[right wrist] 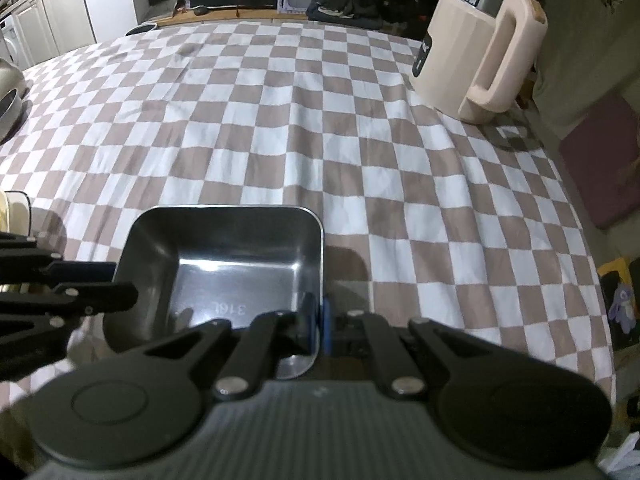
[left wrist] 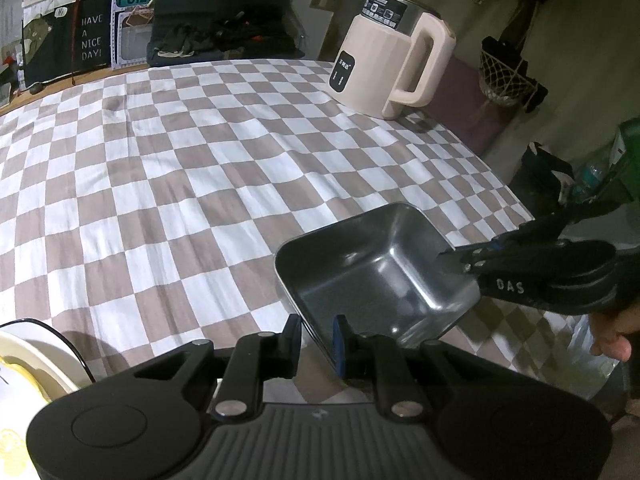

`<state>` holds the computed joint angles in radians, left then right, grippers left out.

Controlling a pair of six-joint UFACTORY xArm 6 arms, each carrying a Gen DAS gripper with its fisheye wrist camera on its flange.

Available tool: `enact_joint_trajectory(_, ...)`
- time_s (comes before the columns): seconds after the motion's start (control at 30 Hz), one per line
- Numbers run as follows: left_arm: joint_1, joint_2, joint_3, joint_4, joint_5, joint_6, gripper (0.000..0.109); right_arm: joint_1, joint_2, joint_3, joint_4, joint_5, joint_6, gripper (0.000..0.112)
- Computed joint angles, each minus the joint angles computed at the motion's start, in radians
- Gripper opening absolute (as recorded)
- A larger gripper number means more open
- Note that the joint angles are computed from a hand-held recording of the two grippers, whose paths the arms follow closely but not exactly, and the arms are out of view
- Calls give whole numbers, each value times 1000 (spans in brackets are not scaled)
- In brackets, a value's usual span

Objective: Organize plates and bowls
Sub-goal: 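Lower the steel tray onto the table beside the plates and open both tools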

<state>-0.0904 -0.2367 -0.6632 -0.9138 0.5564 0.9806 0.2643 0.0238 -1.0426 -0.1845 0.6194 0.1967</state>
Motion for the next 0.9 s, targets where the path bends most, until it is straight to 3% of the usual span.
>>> enact_joint_trajectory(0.2, 12, 5, -10, -22, 26, 16, 17, -23, 39, -31, 97, 41, -18, 7)
enact_joint_trajectory(0.6, 16, 12, -14, 36, 40, -33, 22, -49, 47, -18, 203, 25, -86, 7)
enact_joint_trajectory(0.67, 18, 16, -17, 42, 43, -45, 33, -52, 51, -18, 212, 21, -95, 7)
enact_joint_trajectory(0.73, 22, 22, -22, 48, 48, -60, 54, -52, 49, -13, 220, 18, -105, 7)
enact_joint_trajectory(0.9, 22, 26, -26, 57, 56, -73, 67, -51, 33, 17, 221, 0, -118, 13)
